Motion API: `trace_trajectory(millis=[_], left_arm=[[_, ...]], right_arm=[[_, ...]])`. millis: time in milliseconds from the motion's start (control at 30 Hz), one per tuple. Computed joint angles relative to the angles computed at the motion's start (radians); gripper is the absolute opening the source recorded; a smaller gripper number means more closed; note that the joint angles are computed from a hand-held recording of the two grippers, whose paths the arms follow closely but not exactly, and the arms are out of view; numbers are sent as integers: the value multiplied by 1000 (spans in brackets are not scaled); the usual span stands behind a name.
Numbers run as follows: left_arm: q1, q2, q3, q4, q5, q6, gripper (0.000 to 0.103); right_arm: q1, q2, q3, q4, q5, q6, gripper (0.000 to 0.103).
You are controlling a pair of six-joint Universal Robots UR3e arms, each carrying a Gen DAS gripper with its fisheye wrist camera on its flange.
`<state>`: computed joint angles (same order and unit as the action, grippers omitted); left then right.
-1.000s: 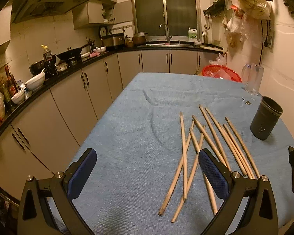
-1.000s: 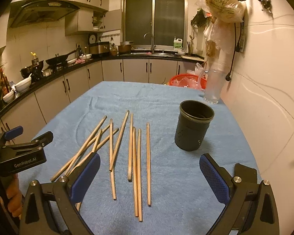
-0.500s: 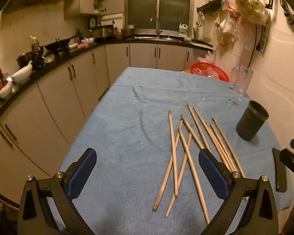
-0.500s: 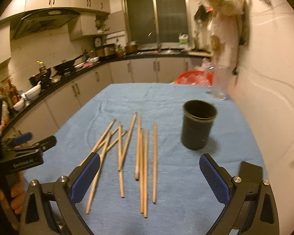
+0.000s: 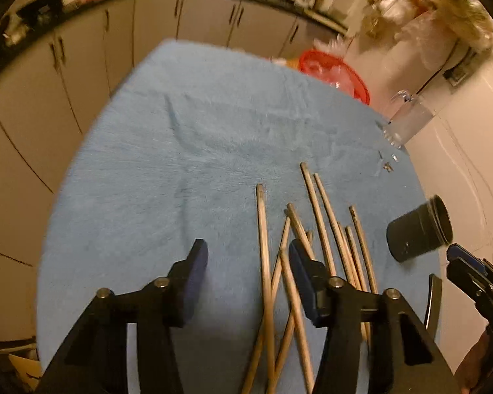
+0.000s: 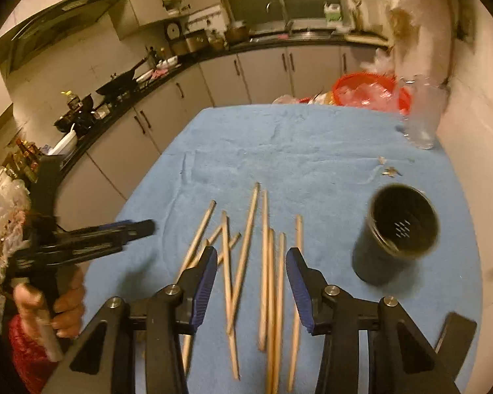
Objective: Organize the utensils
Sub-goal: 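Close the left tool on one chopstick while the right tool grasps another chopstick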
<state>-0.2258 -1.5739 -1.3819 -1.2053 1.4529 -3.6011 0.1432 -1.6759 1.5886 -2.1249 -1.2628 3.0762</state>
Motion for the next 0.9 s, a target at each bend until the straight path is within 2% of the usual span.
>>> trace_trajectory(millis=[67,133,167,233,433,467,500,600,700,900], left_arm=[[24,-70,56,-18,-66,35,46],[5,-154,149,-64,-21,19,37],[1,-195,195,-83,-28,25,26],[-14,-270,291,-130,-35,43,25],[-83,-465,544,-258,69,17,24],[-89,-482,563,-269,77,16,20],[-97,-487,566,-271,94,10,13],[-110,-479,555,-275,128,7,8],[-94,-406,468,-264,124,1,8],[-79,-353,401,-252,120,10,8]], right_arm=[[17,101,-110,38,-19,16,47],[29,164,-179,53,-48,32,46],[37,198,-216,66,-71,35,45],[41,241,-262,83,-89,42,40],[45,329,-348,127,-126,42,37],[48,344,-362,134,-134,43,36],[55,377,-401,161,-149,40,36],[63,448,-478,219,-174,38,33],[84,558,-605,306,-231,44,25],[108,741,-835,447,-308,50,23]])
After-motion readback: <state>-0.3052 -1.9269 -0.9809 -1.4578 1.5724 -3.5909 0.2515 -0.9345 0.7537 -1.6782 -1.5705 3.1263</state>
